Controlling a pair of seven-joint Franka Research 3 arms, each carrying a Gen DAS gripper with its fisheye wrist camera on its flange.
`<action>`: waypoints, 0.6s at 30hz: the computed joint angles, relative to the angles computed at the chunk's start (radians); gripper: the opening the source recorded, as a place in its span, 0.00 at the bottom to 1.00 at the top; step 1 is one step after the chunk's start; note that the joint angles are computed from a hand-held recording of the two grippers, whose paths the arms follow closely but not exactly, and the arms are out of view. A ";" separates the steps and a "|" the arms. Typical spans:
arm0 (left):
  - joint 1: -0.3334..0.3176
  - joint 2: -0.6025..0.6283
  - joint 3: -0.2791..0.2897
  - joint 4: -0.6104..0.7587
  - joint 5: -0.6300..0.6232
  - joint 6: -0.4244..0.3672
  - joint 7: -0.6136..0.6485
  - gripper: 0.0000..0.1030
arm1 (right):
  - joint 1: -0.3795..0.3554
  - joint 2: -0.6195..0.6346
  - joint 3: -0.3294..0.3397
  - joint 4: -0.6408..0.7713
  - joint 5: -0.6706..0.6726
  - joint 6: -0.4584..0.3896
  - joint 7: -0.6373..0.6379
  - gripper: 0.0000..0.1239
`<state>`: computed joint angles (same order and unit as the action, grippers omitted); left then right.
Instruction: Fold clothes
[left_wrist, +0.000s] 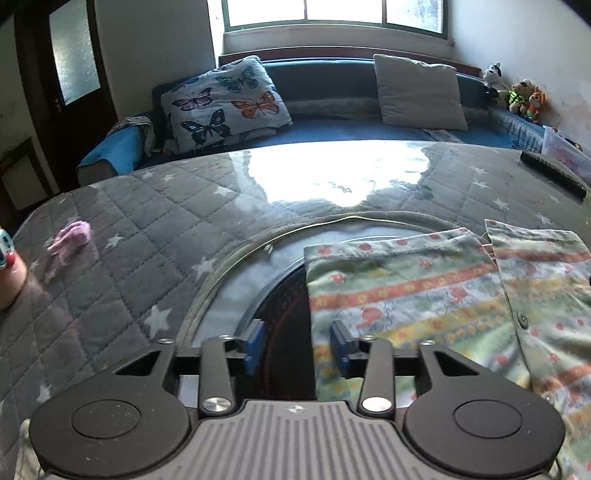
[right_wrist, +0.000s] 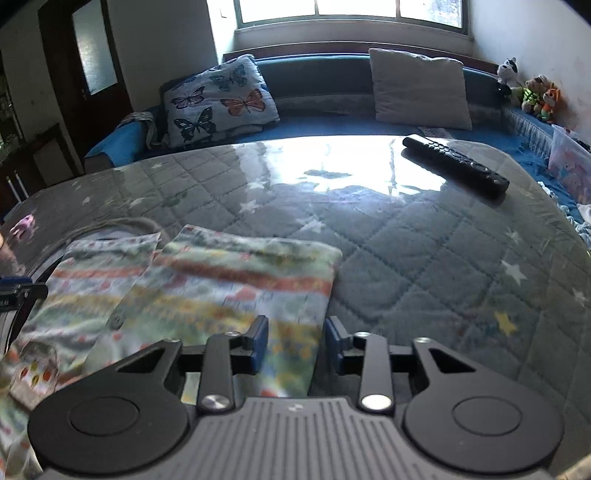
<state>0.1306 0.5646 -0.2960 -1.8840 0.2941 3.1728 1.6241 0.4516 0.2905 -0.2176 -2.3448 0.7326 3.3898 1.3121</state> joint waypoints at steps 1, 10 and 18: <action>0.003 0.011 -0.005 0.009 0.003 0.007 0.007 0.29 | 0.002 0.015 -0.005 0.019 0.001 -0.006 0.001 0.15; -0.172 0.069 0.167 0.096 0.051 0.063 -0.036 0.13 | 0.088 0.106 -0.108 0.111 -0.012 -0.020 0.001 0.09; -0.088 -0.021 0.092 -0.043 0.111 0.113 -0.041 0.42 | 0.218 -0.010 -0.174 -0.009 -0.008 -0.005 -0.099 0.28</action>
<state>0.0427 0.5438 -0.2045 -1.9273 0.4046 3.2856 1.5834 0.6693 0.2805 -0.3912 -2.3536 0.7245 3.3845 1.2132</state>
